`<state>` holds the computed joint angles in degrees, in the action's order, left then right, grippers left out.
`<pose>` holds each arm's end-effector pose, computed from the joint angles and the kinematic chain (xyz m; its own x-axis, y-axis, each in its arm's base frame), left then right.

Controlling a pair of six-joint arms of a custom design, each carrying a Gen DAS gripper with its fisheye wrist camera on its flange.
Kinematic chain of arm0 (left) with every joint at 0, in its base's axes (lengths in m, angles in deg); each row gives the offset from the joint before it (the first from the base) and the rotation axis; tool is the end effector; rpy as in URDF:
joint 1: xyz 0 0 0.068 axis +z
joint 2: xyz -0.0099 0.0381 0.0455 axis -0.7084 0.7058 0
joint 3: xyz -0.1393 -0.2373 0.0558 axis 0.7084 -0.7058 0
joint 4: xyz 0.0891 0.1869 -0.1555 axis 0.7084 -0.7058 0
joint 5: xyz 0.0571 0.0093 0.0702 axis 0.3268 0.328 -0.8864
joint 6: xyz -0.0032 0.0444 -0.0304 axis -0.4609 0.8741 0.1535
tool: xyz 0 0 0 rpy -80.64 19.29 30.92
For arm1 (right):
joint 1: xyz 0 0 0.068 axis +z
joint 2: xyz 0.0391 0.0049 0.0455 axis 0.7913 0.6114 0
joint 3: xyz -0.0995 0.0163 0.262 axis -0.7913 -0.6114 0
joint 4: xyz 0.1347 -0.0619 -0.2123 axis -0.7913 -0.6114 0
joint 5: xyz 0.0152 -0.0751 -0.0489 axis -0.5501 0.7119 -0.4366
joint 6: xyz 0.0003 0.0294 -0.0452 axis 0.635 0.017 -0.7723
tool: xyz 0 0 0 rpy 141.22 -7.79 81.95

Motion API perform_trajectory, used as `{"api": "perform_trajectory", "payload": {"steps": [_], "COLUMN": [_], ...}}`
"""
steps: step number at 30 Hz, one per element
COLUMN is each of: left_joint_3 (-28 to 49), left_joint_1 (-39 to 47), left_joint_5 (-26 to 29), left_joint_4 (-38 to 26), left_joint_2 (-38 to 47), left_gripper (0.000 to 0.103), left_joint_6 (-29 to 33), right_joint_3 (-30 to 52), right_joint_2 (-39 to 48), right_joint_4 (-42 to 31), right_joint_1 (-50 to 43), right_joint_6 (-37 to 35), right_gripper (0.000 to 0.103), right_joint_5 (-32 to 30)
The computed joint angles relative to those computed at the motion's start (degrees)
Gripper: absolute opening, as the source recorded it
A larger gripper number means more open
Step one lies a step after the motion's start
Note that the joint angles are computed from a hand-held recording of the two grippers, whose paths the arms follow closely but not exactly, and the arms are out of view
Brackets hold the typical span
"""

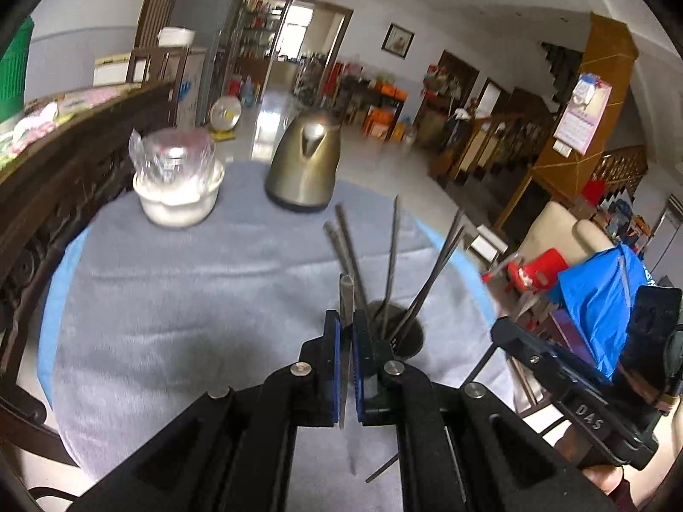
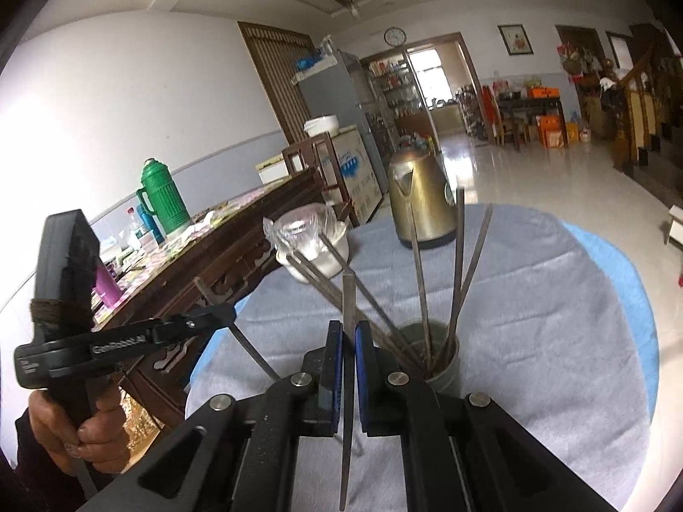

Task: Organize utensils
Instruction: 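Lower both chopsticks into the grey cup with both grippers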

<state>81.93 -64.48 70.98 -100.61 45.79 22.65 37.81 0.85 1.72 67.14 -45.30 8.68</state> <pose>0.1994 -0.0703 0.2672 -0.6503 -0.1613 -0.7424 0.1044 0.9490 -0.2976 0.2666 0.0845 0.2399 -0.5109 0.0384 -0.8588 -0.4819 0.8145 0.3231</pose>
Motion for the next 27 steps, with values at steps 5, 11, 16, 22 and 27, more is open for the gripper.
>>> {"api": "perform_trajectory", "payload": {"steps": [5, 11, 16, 22, 27], "left_joint_3": [4.15, 9.08, 12.56, 15.57, 16.45], "left_joint_1": [-2.38, -4.27, -5.29, -7.01, -8.16], "left_joint_5": [-2.38, -4.02, -5.43, -8.46, -11.06], "left_joint_4": [-0.77, -1.27, -1.14, 0.7, 3.03], "left_joint_2": [1.01, 3.03, 3.75, 5.23, 7.41], "left_gripper": [0.005, 0.005, 0.005, 0.005, 0.005], "left_joint_6": [0.09, 0.12, 0.47, 0.78, 1.05], "right_joint_3": [2.37, 5.75, 7.2, 8.7, 9.52], "right_joint_2": [-1.64, -2.03, -2.69, -1.65, 0.76], "right_joint_4": [-1.84, -3.14, -1.14, 3.94, 8.26], "right_joint_1": [-0.24, -0.74, -1.14, -0.09, 1.16], "right_joint_6": [-1.54, -2.56, -3.14, -3.09, -3.53], "right_gripper": [0.006, 0.006, 0.006, 0.006, 0.006], "right_joint_5": [1.19, 3.21, 5.98, 11.28, 15.41]}}
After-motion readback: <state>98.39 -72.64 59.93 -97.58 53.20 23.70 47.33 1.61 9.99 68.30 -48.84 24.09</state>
